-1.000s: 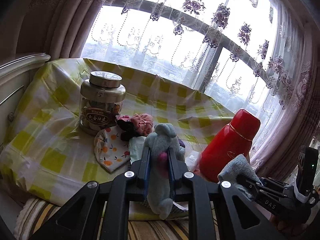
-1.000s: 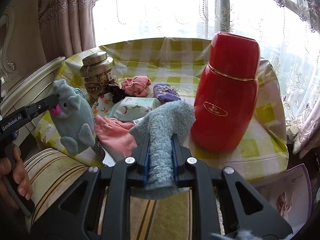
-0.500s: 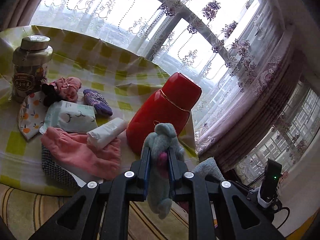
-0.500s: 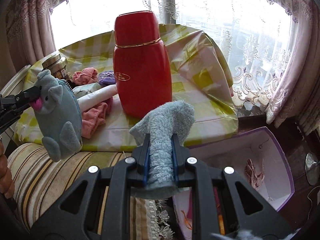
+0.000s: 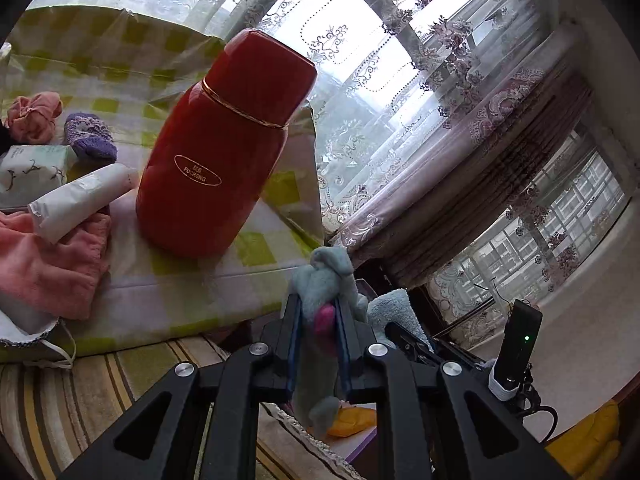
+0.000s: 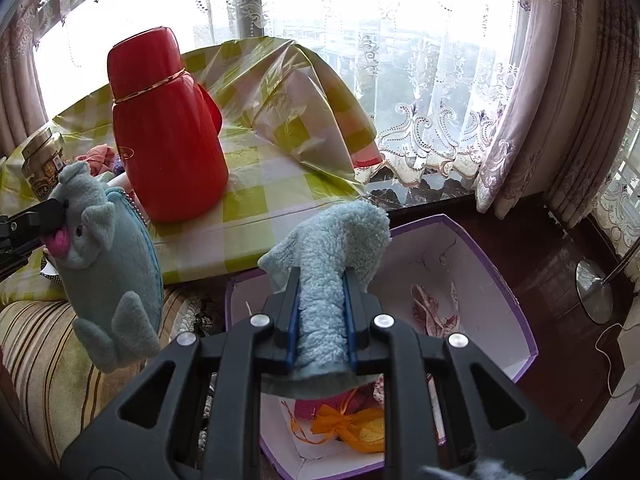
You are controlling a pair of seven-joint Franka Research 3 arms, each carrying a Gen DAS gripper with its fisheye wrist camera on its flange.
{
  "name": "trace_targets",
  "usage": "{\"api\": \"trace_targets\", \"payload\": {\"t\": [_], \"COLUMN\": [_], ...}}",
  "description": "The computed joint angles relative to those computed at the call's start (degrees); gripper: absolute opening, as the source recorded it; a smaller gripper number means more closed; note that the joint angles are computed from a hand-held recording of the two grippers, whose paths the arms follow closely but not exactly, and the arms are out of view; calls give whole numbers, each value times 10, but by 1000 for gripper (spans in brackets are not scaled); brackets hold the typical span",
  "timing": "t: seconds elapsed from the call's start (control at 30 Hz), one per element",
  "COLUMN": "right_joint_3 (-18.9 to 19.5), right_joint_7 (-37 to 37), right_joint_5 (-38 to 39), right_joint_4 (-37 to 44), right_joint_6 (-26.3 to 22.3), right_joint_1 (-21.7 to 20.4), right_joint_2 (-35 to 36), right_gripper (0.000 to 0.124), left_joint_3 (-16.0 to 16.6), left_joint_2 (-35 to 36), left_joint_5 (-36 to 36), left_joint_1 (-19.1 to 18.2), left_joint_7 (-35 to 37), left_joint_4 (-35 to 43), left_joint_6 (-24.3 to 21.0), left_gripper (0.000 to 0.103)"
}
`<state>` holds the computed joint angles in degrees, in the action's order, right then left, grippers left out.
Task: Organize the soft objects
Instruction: 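Carry the pig plush and blue towel over the white box and open both tools, then move both open tools back over the pile on the bed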
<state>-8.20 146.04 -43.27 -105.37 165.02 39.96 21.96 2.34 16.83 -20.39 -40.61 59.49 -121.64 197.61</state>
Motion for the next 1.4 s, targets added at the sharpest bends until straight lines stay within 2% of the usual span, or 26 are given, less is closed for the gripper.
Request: {"api": "trace_targets", "payload": {"t": [0.2,0.27,0.33,0.37,0.43,0.53,0.67,0.93,1.0,1.13,1.4], "right_joint_3": [-12,-10,-8,-6,-1,9,15,21,24,27,30], "right_joint_7": [31,37,48,52,57,52,42,16,4,-20,-68], "right_joint_5": [-24,-27,-33,-34,-36,-32,-24,-1,7,25,61], "right_joint_4": [-2,-4,-1,-1,-2,-2,-1,7,10,16,31], "right_joint_6": [-8,-13,-25,-28,-30,-28,-24,-24,-23,-21,-16], "right_joint_1": [1,-4,-6,-9,-15,-24,-27,-24,-23,-17,2], "right_joint_2": [-6,-8,-8,-9,-10,-10,-9,-4,-2,4,17], "right_gripper": [22,24,28,32,37,45,49,53,54,56,57], "left_joint_3": [-14,-45,-83,-85,-64,-61,-24,66,102,177,275], "left_joint_2": [31,40,49,51,51,48,36,16,12,4,-20], "left_joint_5": [53,91,129,138,147,165,182,187,178,147,47], "left_joint_1": [15,49,89,92,75,79,52,-24,-58,-129,-217], "left_joint_7": [-27,-46,-62,-68,-81,-104,-133,-156,-153,-135,-71], "left_joint_4": [51,63,75,78,77,73,53,26,21,5,-41], "left_joint_6": [-30,-37,-51,-62,-72,-74,-65,-62,-62,-60,-44], "left_gripper": [17,19,30,38,46,46,46,46,46,46,46]}}
